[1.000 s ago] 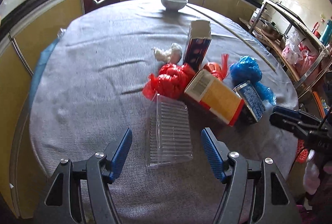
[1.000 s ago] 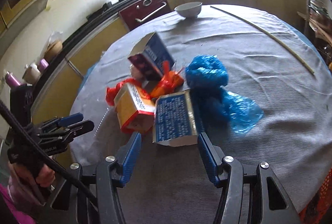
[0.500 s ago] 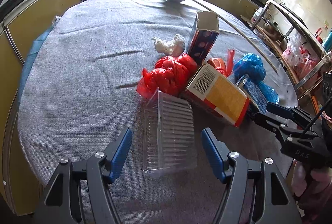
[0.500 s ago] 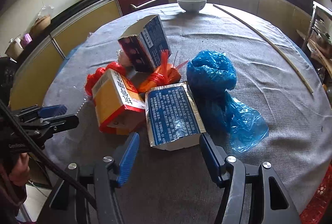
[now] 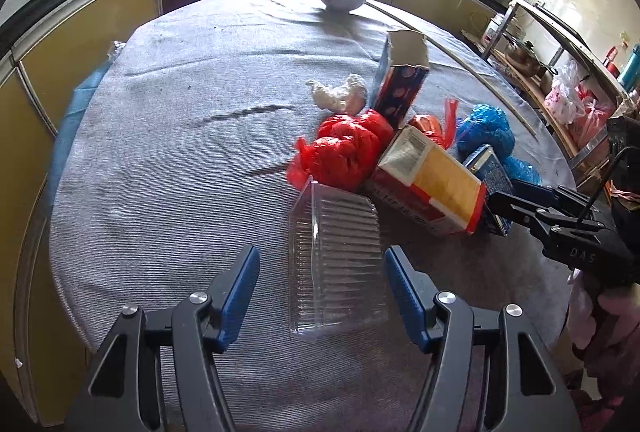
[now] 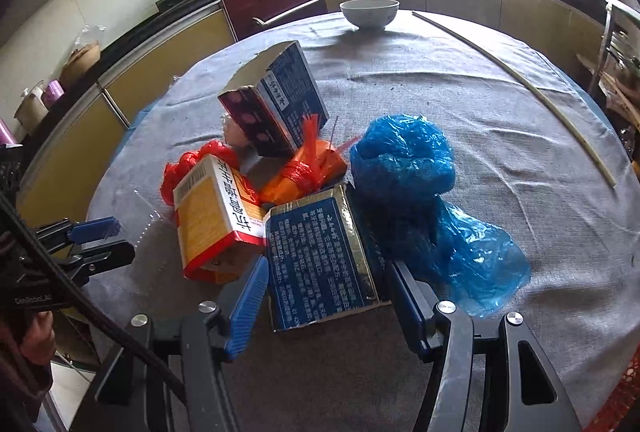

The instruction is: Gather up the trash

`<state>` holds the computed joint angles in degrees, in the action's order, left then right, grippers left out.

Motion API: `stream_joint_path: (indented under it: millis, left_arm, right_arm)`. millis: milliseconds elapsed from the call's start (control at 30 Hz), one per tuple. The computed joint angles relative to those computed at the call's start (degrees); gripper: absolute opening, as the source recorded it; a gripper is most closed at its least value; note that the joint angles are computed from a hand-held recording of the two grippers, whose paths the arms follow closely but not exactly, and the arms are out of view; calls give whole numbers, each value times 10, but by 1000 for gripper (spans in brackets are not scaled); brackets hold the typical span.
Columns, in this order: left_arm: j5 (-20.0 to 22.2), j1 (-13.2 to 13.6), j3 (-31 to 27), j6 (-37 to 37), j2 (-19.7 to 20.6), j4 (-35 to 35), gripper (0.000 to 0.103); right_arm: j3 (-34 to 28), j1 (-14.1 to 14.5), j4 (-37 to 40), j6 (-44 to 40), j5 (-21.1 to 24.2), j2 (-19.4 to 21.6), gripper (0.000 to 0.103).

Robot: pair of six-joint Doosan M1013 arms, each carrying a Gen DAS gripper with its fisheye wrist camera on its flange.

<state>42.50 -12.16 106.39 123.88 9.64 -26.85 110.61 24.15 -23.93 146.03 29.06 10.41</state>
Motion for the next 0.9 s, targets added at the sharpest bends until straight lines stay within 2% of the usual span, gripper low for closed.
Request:
stream_joint_path:
  millis: [200, 367, 533, 733, 900]
  left_arm:
    - [-7, 7, -2, -12, -3, 12, 66]
    - [-13, 4, 2, -9, -9, 18, 66]
    - [-13, -7, 4, -6, -10, 14, 66]
    - [-17, -15, 8, -1, -14, 9, 66]
    - [-28, -26, 8, -47, -14, 56, 66]
  right_arm:
    - [6, -1, 16, -21, -20, -2, 58]
    - [6, -4, 67, -70, -11, -6, 55]
    - [6, -5, 71, -64, -19, -2, 57]
    - [5, -14, 123, -82, -17, -5, 60]
    - [1, -15, 145, -108, -5, -3, 64]
